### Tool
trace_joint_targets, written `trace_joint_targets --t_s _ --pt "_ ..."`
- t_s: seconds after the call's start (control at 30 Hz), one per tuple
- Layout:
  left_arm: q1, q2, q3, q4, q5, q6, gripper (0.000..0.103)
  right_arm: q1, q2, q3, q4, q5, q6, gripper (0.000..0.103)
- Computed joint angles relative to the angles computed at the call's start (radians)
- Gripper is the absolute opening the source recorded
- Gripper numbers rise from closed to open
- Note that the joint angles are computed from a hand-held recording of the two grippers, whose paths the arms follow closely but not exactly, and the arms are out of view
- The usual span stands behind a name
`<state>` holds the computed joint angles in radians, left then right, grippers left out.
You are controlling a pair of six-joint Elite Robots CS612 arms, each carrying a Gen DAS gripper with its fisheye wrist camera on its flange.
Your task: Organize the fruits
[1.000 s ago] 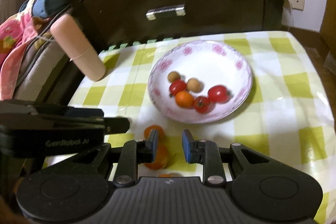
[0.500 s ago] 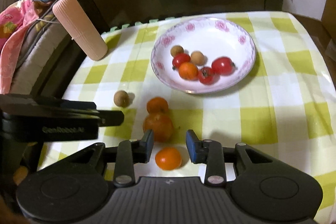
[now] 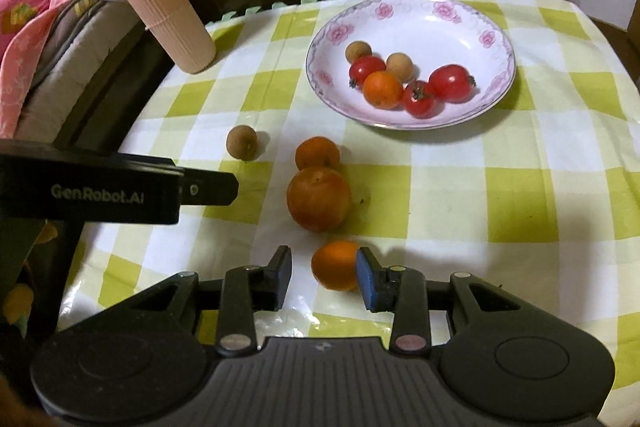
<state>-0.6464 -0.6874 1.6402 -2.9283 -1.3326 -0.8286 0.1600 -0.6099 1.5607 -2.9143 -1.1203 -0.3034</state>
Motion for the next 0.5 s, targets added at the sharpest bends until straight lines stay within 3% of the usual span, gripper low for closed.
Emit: trace_joint_targets --t_s 0.5 --pt "0.025 0.031 -0.045 0.030 0.009 -0.043 0.071 0.007 0.023 -0.023 0.025 -0.034 -0.026 0.036"
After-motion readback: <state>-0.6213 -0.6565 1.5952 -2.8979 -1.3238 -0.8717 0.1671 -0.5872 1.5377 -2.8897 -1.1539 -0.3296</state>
